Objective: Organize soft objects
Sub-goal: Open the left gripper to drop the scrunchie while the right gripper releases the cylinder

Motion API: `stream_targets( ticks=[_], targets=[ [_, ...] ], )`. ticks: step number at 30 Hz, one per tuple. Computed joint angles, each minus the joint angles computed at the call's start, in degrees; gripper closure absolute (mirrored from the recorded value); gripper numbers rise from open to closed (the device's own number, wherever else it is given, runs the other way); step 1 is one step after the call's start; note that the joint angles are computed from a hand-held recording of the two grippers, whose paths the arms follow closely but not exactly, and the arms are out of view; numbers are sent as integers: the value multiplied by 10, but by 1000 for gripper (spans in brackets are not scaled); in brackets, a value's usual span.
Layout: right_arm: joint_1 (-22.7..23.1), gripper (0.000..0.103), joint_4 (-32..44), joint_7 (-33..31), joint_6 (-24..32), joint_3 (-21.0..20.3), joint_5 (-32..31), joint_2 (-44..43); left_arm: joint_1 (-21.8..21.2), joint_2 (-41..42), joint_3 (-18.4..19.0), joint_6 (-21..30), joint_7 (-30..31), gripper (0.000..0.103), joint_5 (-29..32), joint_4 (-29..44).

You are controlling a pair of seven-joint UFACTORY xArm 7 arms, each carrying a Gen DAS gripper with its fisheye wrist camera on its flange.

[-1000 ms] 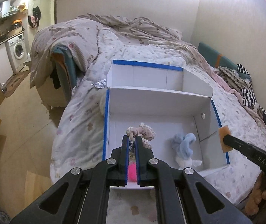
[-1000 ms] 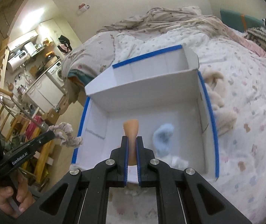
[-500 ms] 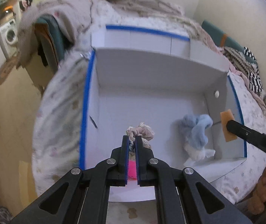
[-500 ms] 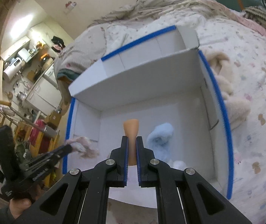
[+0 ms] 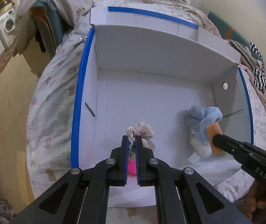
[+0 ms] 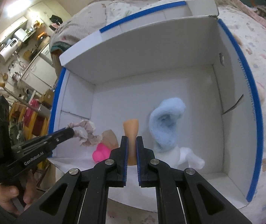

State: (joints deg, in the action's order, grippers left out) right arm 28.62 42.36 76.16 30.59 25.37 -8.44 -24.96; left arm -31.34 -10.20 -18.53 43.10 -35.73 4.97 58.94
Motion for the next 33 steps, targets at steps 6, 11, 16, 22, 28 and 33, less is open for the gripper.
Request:
stream_targets(
  ticks=[6, 11, 16, 22, 28, 33],
  targets=[
    [8, 93, 3, -15, 1, -7, 9, 15, 1, -3, -5, 7, -7, 97, 14, -4],
    [14, 93, 2, -25, -4, -15, 20, 20, -2, 2, -6, 15, -12, 97, 13, -2],
    [14, 93, 6, -30, -1, -16, 21, 24, -3, 7, -9, 22, -27, 96, 35, 5],
    [16, 86, 10, -34, 4, -19, 25, 28, -5, 11, -9, 29, -33, 95, 46, 7],
    [10, 54, 5, -23, -11, -16, 21, 21, -10, 14, -8, 36, -25, 91, 44, 9],
    [-2, 28, -9, 3, -29, -10, 15, 4, -8, 2, -11, 18, -41, 42, 59, 0]
  ],
)
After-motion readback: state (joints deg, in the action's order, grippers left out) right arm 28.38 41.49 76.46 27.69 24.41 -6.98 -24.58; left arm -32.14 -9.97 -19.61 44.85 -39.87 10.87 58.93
